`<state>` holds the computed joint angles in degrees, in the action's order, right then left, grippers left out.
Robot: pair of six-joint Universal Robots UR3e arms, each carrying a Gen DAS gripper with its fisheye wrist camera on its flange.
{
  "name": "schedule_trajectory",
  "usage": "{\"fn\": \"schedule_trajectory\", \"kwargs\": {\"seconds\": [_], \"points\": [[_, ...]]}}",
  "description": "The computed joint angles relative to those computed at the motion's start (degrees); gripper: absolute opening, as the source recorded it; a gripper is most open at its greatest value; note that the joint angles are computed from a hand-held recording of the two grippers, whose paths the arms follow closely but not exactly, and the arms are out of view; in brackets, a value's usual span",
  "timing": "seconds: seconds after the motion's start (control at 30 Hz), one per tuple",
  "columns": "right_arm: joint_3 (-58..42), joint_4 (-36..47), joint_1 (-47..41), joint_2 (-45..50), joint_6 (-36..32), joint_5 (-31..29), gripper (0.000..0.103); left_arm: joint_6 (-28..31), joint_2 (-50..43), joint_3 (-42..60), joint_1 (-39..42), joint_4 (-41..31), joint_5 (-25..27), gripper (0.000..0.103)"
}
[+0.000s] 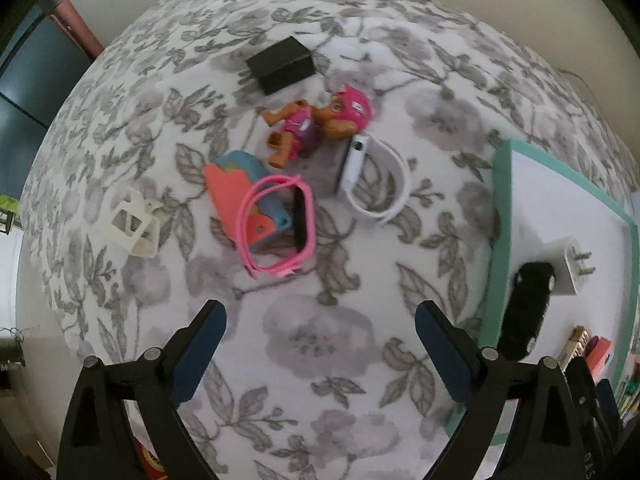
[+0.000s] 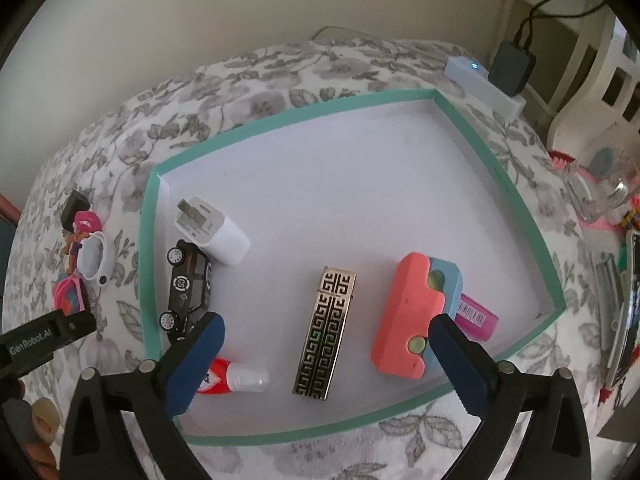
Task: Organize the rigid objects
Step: 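Move both open tools back toward the remaining items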
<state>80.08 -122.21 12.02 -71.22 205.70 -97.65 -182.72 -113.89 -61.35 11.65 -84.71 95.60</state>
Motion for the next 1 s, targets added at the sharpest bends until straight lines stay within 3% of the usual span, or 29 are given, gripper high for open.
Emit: {"fn": "schedule_trajectory", "kwargs": {"seconds": [0.37, 0.67, 0.83, 1.0], "points": [[0.4, -9.8, 2.5, 0.0, 1.2, -1.1, 0.103, 0.8, -1.4, 3.4, 6.1, 2.7, -0.4, 0.096], [-9.9, -6.9, 6.3, 6.3, 0.5, -2.9, 0.103, 0.6, 0.0, 4.1, 13.1, 5.2, -1.6, 0.096], [-11.3, -13.3, 7.8, 8.1, 0.5, -2.7, 0.103, 1.2, -0.6, 5.0, 16.3, 5.1, -4.1, 0.096], [-23.3, -12.2, 11.8, 15.4, -1.8, -3.4, 0.103, 1.0, -2.2, 6.2, 18.7, 5.4, -3.6, 0.096]]}}
